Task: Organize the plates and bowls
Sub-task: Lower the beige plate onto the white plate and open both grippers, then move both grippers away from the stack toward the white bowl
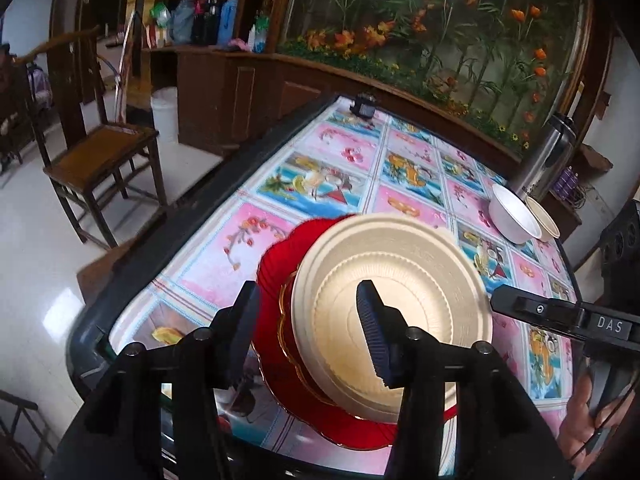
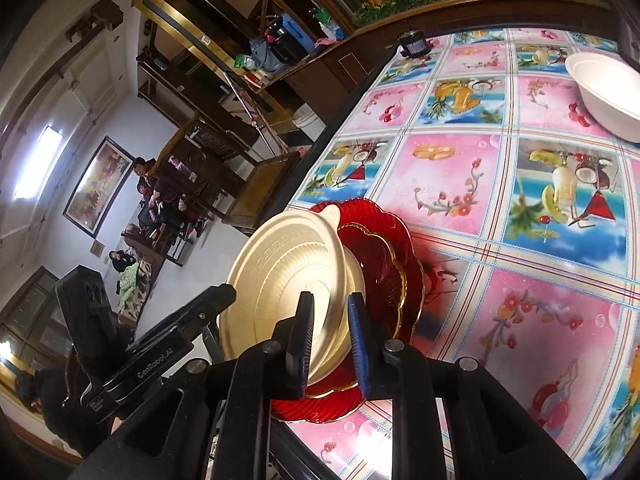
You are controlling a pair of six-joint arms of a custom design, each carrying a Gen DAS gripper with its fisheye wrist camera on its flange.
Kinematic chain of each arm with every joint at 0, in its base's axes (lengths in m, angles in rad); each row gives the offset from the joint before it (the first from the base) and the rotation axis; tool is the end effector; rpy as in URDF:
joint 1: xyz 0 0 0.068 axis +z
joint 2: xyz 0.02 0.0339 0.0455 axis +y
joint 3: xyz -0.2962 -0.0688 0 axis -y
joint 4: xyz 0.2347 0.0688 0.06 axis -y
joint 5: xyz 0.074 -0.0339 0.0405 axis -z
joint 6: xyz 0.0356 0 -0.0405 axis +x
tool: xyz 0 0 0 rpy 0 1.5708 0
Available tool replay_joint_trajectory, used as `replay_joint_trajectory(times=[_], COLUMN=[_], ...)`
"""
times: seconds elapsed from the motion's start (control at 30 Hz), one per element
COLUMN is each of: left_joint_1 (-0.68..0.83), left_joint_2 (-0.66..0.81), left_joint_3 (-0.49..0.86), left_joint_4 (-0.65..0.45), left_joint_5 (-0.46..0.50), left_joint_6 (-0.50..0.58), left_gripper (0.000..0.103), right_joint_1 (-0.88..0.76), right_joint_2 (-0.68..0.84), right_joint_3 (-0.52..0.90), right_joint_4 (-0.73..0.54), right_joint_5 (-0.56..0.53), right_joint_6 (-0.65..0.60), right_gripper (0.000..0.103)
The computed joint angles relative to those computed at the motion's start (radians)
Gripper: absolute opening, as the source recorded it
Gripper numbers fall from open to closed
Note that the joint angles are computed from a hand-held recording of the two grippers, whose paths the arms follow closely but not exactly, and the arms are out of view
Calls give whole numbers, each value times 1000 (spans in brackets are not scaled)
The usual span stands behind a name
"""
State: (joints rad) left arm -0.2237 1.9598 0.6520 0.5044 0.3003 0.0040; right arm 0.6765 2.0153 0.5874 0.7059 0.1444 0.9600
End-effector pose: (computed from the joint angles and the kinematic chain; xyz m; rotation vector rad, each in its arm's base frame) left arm 0.3158 -0.0826 0.0988 0.4134 2.3400 -0.4616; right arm 0.2544 0.1977 0.0850 0.4130 2.3439 0.6670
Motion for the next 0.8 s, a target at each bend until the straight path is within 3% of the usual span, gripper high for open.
replay_joint_trajectory(times=[0.27, 0.63, 0.73, 0.8], left_joint_1=[-70, -185, -234, -278], left_joint_2=[-41, -82, -102, -113], left_joint_3=[-69, -113, -139, -155], left_joint_4=[126, 179, 215, 241], left_joint_5=[-139, -235, -261, -282], left_joint_6=[21, 36, 36, 41], left_gripper=[48, 49, 50, 60], right_joint_1=[-8, -37, -16, 10], right_joint_2=[-26, -53, -109, -151], right_joint_3=[-86, -204, -216, -214], right_joint_4=[86, 189, 96, 6], right_joint_5=[5, 34, 158, 263], right_joint_6=[16, 27, 11, 7], right_gripper=[21, 21, 29, 35])
